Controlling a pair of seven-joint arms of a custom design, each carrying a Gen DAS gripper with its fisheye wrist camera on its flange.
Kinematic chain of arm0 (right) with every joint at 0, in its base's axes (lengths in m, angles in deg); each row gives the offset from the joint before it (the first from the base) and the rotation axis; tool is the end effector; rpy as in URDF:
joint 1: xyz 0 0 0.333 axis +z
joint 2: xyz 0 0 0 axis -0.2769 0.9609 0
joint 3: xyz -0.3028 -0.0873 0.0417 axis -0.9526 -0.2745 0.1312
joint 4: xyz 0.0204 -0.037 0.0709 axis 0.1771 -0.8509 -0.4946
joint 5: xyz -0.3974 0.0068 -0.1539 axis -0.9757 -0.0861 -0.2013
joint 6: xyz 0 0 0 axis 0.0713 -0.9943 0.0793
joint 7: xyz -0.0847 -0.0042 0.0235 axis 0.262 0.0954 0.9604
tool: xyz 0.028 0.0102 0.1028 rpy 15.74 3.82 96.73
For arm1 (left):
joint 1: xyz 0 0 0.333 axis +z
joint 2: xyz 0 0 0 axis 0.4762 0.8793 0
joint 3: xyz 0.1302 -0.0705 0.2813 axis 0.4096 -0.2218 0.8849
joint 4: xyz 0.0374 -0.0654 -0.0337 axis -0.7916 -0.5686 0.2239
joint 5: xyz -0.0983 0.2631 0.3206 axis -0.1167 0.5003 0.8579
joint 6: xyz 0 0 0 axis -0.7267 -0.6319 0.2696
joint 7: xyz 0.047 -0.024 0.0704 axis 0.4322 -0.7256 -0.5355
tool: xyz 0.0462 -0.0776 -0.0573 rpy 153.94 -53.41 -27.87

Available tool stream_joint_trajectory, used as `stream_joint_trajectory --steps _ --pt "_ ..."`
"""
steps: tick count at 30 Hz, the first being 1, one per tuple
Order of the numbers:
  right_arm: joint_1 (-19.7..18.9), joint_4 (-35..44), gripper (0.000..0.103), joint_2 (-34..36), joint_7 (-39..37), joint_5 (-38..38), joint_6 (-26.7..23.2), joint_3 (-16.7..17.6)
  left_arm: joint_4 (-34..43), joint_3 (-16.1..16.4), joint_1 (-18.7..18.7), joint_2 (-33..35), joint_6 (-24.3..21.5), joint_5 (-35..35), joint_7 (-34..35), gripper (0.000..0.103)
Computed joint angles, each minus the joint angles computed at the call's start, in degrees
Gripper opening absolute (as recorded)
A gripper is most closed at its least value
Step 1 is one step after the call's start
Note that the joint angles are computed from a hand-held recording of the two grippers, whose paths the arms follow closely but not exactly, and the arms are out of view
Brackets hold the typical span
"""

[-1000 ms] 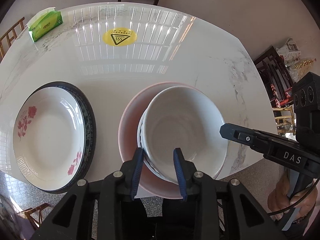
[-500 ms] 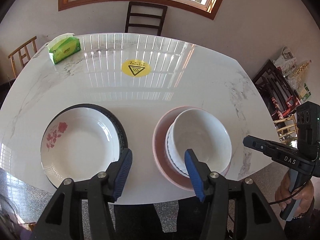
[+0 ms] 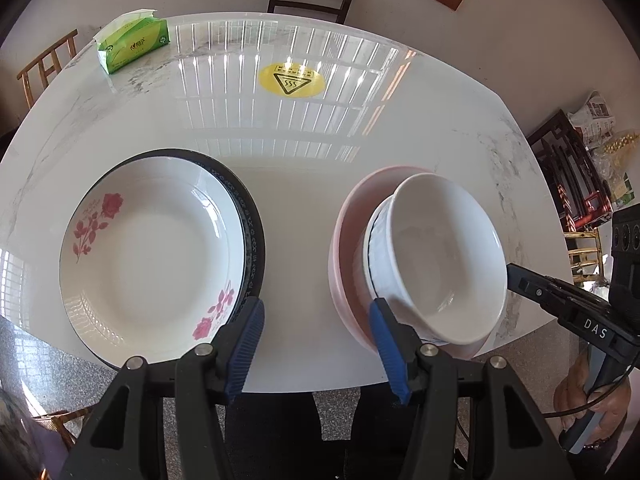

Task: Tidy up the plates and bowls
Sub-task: 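Close the left gripper on the rim of the nested bowl stack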

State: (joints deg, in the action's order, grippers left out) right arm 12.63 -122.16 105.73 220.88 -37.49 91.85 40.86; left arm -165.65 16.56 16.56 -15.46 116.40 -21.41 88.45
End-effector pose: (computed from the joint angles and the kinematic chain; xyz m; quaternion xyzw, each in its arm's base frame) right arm 0.5681 0.4527 0.3904 -0.6554 0.7038 0.0034 0.2740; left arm 0.6048 -0.2601 0.3884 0.6213 -0.7538 0.2138 0.0029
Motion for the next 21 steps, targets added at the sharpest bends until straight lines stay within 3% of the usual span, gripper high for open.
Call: stream_joint_trajectory --steps 12,21 --pt "0.2 1.1 0.016 0.6 0.7 -0.2 -1.7 -0.3 0.6 0.9 -1.1 1.6 0.8 3.8 -5.6 0.056" --pt "2.3 8.2 0.016 4.1 1.8 -3.5 -10.2 -1.7 0.7 2.3 -3.9 1.8 2.0 15.0 -11.0 0.056"
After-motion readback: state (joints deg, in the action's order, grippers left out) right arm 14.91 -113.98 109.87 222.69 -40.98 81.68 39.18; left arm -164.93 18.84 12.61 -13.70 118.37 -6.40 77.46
